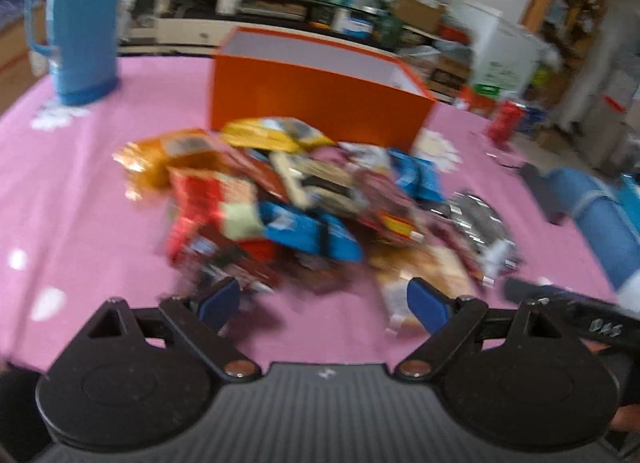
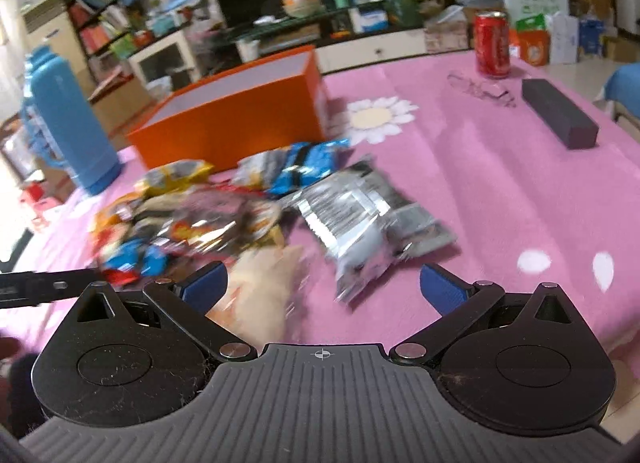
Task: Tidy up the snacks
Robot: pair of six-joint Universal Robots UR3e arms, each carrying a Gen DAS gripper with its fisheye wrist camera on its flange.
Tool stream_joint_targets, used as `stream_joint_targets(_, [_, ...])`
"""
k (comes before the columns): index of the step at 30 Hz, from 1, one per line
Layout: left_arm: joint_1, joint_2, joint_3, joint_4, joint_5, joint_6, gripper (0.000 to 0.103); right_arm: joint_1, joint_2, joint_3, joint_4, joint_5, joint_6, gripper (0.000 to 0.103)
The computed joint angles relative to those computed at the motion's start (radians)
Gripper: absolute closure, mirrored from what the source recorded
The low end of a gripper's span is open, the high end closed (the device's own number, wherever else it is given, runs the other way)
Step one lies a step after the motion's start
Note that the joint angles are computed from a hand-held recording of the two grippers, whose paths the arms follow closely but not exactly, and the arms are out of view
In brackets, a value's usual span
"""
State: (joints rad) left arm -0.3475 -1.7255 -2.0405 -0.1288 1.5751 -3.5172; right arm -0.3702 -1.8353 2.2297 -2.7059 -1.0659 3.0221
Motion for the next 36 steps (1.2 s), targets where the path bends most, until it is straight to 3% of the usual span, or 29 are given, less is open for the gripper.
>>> stream_joint_targets(2, [-0.029, -0.026, 0.023, -0.008, 0.061, -0.008, 0.014, -0.009, -0.031, 0.002, 0.081, 0.05, -0.033, 0.01])
stream_joint_targets(6, [-0.043, -0.037, 0.031, -0.05, 0.203, 0.018, 0.014, 0.055, 0.033, -0.018, 0.058, 0.058, -0.022, 0.013])
stream_joint_targets(11, [0.072, 0.003, -0.039, -0.049, 0.09, 0.008, 0.014, 0.172, 0.192, -0.091, -0.051, -0.015, 0.03, 0.013])
stream_joint_targets(15, [0.041, -0.089, 0.009, -0.028, 0.176, 0.071, 0.014, 0.261, 0.3, -0.182, -0.071, -0.062, 0.026, 0.01])
stream_joint_targets(19, [0.053, -0.138, 0.015, -0.009, 0.181, 0.118, 0.014, 0.335, 0.363, -0.232, -0.103, -0.172, 0.022, 0.01])
stream_joint_targets(22, [0.086, -0.129, -0.04, 0.03, 0.134, 0.1, 0.021, 0.336, 0.386, -0.24, -0.101, -0.188, 0.065, 0.011])
stream_joint_targets(23, [0.079, -0.13, -0.063, 0.071, 0.15, 0.109, 0.031, 0.334, 0.389, -0.234, -0.112, -0.19, 0.072, 0.011])
stream_joint_targets(24, [0.071, -0.129, -0.064, 0.073, 0.166, 0.121, 0.04, 0.333, 0.394, -0.231, -0.116, -0.19, 0.081, 0.013])
stream_joint_targets(26, [0.069, -0.12, -0.074, 0.077, 0.178, 0.128, 0.046, 0.344, 0.393, -0.213, -0.152, -0.21, 0.079, 0.022])
stream_joint_targets(27, [0.08, -0.107, -0.09, 0.085, 0.167, 0.123, 0.051, 0.345, 0.384, -0.2, -0.164, -0.211, 0.081, 0.032])
stream_joint_targets(30, [0.128, -0.062, -0.131, 0.102, 0.107, 0.117, 0.061, 0.333, 0.347, -0.165, -0.173, -0.196, 0.102, 0.041])
stream_joint_targets(34, [0.18, 0.012, -0.19, 0.12, 0.059, 0.116, 0.061, 0.309, 0.285, -0.138, -0.151, -0.184, 0.1, 0.052])
stream_joint_targets(36, [0.179, -0.02, -0.162, 0.113, 0.09, 0.117, 0.061, 0.299, 0.282, -0.135, -0.16, -0.175, 0.107, 0.052])
